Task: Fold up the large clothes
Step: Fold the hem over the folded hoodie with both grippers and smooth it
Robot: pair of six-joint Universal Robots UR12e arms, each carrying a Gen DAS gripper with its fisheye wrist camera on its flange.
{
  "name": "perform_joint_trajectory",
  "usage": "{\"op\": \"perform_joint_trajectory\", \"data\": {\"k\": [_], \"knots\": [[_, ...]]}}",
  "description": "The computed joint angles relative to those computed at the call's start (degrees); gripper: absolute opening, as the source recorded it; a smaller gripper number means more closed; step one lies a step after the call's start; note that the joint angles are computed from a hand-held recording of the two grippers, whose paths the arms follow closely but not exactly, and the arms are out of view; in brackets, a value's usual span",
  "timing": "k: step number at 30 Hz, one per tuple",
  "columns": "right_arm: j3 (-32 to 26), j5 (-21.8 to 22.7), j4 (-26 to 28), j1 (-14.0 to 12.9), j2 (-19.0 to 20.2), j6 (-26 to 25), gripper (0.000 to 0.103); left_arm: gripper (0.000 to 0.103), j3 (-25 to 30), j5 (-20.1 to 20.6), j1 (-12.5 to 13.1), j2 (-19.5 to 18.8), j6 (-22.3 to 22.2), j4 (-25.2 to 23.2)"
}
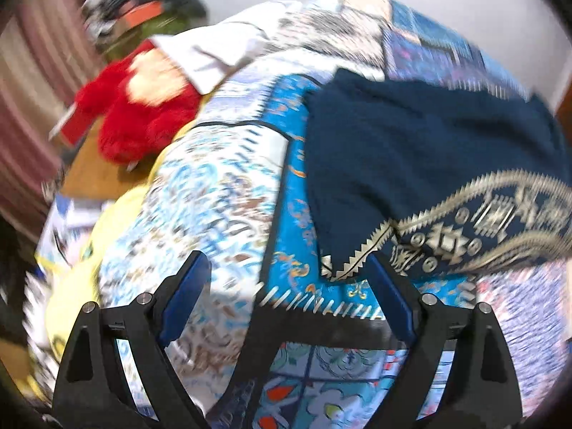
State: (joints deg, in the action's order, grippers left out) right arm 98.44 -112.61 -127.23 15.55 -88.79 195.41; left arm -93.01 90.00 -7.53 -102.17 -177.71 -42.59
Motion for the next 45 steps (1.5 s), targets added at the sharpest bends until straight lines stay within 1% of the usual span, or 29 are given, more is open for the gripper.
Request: {"op": "perform_joint_trajectory", "data": {"k": [3, 6, 8, 9, 10, 12, 13, 14, 17, 18, 19, 21, 22, 24, 26, 29, 31, 33, 34, 35, 36, 38, 40, 42, 43, 45], "knots": [[-0.87, 0.57, -2.72, 0.92, -0.11, -0.19, 0.103, 0.09, -0.78, -6.84, 2.26, 1.51, -4.78, -1.05], [-1.76, 2.15, -5.8, 1.99, 0.34, -0.15, 0.103, 0.09, -1.09, -13.4, 3.24, 1.68, -7.46, -2.67], [-2.67, 4.83, -7.64, 2.48, 0.94, 0.35, 0.103, 0.09, -1.09, -18.6, 3.67, 1.25, -8.09, -4.76], [-3.22, 7.35, -8.6, 2.52, 1.46, 0.48, 0.103, 0.09, -1.27, -20.8, 3.78, 1.01, -8.52, -5.45], [-3.66, 8.88, -8.95, 2.57, 1.78, 0.54, 0.103, 0.09, -1.27, -22.63, 3.79, 0.59, -9.04, -5.93], [-5.02, 12.42, -9.95, 2.7, 3.35, 0.77, 0.103, 0.09, -1.32, -27.61, 3.93, -0.61, -10.62, -7.34], [-5.32, 13.25, -10.24, 2.77, 3.91, 0.89, 0.103, 0.089, -1.39, -29.55, 3.96, -1.09, -11.58, -7.73], [-5.93, 14.36, -10.36, 2.88, 4.75, 1.07, 0.103, 0.089, -1.58, -32.44, 4.11, -1.83, -12.79, -7.74], [-7.39, 17.81, -9.7, 2.84, 6.91, 2.26, 0.103, 0.086, -2.14, -41.07, 4.77, -4.13, -16.64, -6.28], [-7.64, 19.33, -9.62, 2.57, 7.45, 2.8, 0.103, 0.084, -2.14, -42.03, 4.76, -4.8, -17.85, -4.84], [-7.82, 21.15, -9.72, 2.2, 8.01, 3.46, 0.103, 0.079, -2.14, -42.28, 4.58, -5.43, -18.93, -2.44], [-8.16, 24.37, -9.59, 1.48, 9.09, 5.17, 0.103, 0.079, -1.79, -43.85, 4.35, -6.75, -21.02, 1.57], [-8.08, 25.18, -9.59, 1.25, 9.35, 5.72, 0.103, 0.079, -1.35, -43.99, 4.02, -7.58, -22.36, 3.8], [-8.05, 26.84, -9.12, 0.58, 10.2, 7.0, 0.103, 0.078, -0.53, -43.51, 3.59, -8.69, -23.94, 6.68], [-7.94, 27.14, -8.24, 0.06, 10.82, 7.9, 0.103, 0.073, 1.17, -42.84, 3.19, -10.27, -25.77, 9.16], [-6.99, 26.8, -7.65, -0.92, 11.03, 8.9, 0.103, 0.066, 3.35, -43.31, 2.99, -12.22, -29.48, 11.17], [-5.57, 29.35, -9.51, -2.01, 10.57, 9.24, 0.103, 0.062, 4.6, -41.92, 2.67, -12.87, -30.56, 11.31], [-4.35, 32.42, -11.48, -2.96, 9.93, 10.01, 0.103, 0.06, 4.87, -40.61, 2.45, -12.83, -31.65, 12.39], [-4.2, 33.01, -11.57, -3.18, 9.81, 10.2, 0.103, 0.054, 4.81, -39.66, 2.28, -12.64, -31.92, 12.6], [-4.04, 33.3, -11.74, -3.3, 9.72, 10.32, 0.103, 0.04, 4.75, -38.07, 2.03, -12.27, -31.36, 11.84], [-3.79, 33.55, -12.16, -3.39, 9.64, 10.54, 0.103, 0.036, 4.86, -36.15, 1.7, -11.9, -29.88, 10.64], [-3.64, 33.28, -12.42, -3.33, 9.57, 10.53, 0.103, 0.025, 4.16, -34.31, 1.61, -10.79, -26.56, 9.87], [-4.03, 32.04, -11.53, -2.85, 9.59, 10.27, 0.103, 0.018, 4.17, -31.86, 1.04, -9.96, -24.16, 9.92], [-5.0, 30.04, -8.85, -2.16, 9.58, 10.34, 0.103, 0.014, 4.72, -27.74, 0.01, -8.73, -20.67, 9.11], [-5.44, 29.69, -7.83, -1.98, 9.66, 10.43, 0.103, 0.01, 4.79, -26.7, -0.23, -8.21, -19.51, 9.09], [-5.95, 30.18, -6.31, -1.75, 9.23, 10.86, 0.103, 0.008, 4.5, -25.55, -0.56, -6.7, -17.57, 9.37]]}}
